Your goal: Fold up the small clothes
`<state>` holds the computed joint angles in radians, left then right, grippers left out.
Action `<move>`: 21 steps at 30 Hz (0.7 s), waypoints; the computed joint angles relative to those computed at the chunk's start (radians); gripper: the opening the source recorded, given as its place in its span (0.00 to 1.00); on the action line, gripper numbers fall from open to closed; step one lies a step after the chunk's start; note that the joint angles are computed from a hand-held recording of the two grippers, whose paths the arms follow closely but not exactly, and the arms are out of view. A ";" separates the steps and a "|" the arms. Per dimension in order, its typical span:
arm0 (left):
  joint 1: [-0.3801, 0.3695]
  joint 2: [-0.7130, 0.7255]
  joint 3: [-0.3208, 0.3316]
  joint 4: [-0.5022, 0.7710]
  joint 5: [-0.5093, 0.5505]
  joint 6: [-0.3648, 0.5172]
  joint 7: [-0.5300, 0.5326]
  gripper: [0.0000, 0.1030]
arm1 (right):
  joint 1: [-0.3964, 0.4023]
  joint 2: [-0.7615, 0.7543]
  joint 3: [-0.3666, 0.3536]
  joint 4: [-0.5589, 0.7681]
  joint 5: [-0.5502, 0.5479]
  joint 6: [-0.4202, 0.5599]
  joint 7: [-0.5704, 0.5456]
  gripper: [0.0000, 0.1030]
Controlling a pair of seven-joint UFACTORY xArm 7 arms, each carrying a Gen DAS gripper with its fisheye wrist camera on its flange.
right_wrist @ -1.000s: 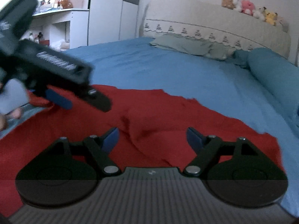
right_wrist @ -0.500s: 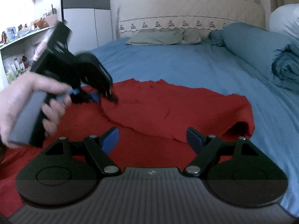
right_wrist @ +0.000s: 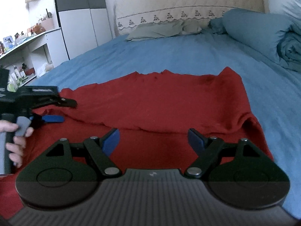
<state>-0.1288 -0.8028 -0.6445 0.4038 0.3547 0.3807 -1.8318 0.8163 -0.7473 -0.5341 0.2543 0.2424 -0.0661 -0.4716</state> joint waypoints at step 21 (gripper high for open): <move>0.232 0.001 -0.059 0.141 0.186 -0.083 0.255 0.08 | 0.038 0.070 -0.005 0.031 0.002 -0.023 0.038 0.92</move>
<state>0.1030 -0.8016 -0.7036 0.5447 0.5406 0.2977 -1.5769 0.8539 -0.6776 -0.5392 0.2856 0.2444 -0.0893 -0.4332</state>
